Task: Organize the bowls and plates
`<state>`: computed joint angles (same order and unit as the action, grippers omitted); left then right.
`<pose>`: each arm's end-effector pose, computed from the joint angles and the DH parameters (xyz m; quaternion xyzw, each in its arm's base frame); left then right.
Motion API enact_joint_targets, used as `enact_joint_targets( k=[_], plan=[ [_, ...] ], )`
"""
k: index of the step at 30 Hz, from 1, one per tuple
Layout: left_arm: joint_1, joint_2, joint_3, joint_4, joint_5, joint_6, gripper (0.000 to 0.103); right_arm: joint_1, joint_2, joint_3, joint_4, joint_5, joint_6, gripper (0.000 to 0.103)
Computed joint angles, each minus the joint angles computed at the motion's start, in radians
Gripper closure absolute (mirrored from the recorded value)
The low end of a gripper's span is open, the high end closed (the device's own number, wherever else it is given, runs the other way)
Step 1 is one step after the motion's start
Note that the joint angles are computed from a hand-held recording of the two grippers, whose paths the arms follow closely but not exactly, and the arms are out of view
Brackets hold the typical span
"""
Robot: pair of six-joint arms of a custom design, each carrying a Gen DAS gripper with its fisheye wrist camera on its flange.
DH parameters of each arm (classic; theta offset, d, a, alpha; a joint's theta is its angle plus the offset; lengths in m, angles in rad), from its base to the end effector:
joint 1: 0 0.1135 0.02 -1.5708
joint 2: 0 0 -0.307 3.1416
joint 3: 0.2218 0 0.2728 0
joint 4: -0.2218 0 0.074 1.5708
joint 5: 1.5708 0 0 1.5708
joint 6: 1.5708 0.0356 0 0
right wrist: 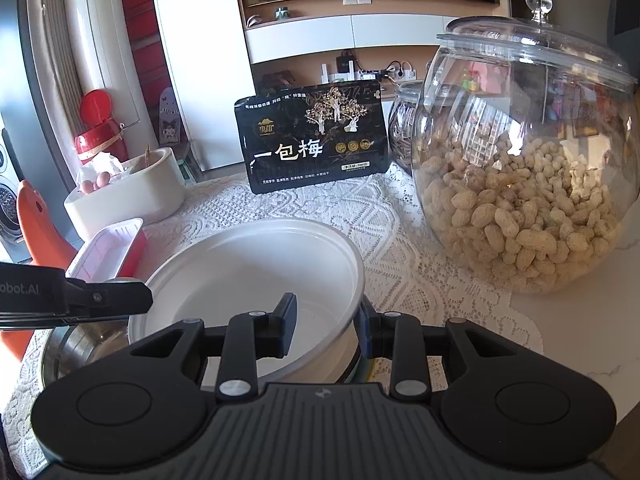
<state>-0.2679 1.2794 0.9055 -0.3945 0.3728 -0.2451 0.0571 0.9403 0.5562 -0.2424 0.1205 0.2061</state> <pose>0.2651 -0.0862 0.2918 0.0827 0.9038 -0.2624 0.3279 0.1967 0.0070 0.2533 0.0935 0.8845 0.0064 0.4571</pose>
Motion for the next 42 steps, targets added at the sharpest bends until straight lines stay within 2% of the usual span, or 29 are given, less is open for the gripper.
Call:
enact_joint_targets(
  k=[3, 6, 10, 14, 17, 20, 24, 28, 31, 33, 35, 37, 42],
  plan=[
    [-0.001, -0.015, -0.003, 0.001, 0.002, 0.000, 0.086, -0.004, -0.005, 0.002, -0.006, -0.005, 0.001, 0.073],
    [0.041, -0.075, -0.008, 0.015, 0.044, 0.003, 0.086, 0.004, -0.041, 0.024, -0.036, 0.021, -0.002, 0.073],
    [0.201, -0.193, -0.008, -0.005, 0.138, 0.030, 0.086, 0.059, -0.146, 0.083, -0.090, 0.069, 0.009, 0.075],
    [0.387, -0.243, 0.008, -0.091, 0.185, 0.130, 0.086, 0.170, -0.191, 0.146, -0.154, 0.045, 0.063, 0.077],
    [0.445, -0.198, 0.014, -0.180, 0.141, 0.246, 0.086, 0.314, -0.159, 0.158, -0.175, 0.063, 0.123, 0.076],
    [0.487, -0.140, -0.013, -0.205, 0.096, 0.269, 0.085, 0.464, -0.099, 0.145, -0.172, 0.143, 0.189, 0.074],
    [0.556, -0.057, -0.028, -0.187, 0.131, 0.286, 0.085, 0.548, -0.009, 0.111, -0.177, 0.151, 0.293, 0.065],
    [0.553, -0.009, -0.042, -0.129, 0.116, 0.276, 0.085, 0.549, 0.073, 0.069, -0.149, 0.142, 0.417, 0.059],
    [0.545, 0.028, -0.054, -0.105, 0.111, 0.278, 0.084, 0.518, 0.122, 0.051, -0.103, 0.121, 0.472, 0.058],
    [0.527, 0.050, -0.066, -0.069, 0.074, 0.264, 0.084, 0.490, 0.155, 0.043, -0.072, 0.098, 0.496, 0.058],
    [0.520, 0.076, -0.072, -0.038, 0.051, 0.257, 0.075, 0.466, 0.182, 0.038, -0.045, 0.073, 0.518, 0.058],
    [0.512, 0.094, -0.074, -0.024, 0.030, 0.253, 0.063, 0.458, 0.202, 0.031, -0.017, 0.068, 0.531, 0.052],
    [0.488, 0.133, -0.071, -0.015, 0.013, 0.269, 0.063, 0.459, 0.276, 0.047, 0.023, 0.061, 0.524, 0.051]
  ],
)
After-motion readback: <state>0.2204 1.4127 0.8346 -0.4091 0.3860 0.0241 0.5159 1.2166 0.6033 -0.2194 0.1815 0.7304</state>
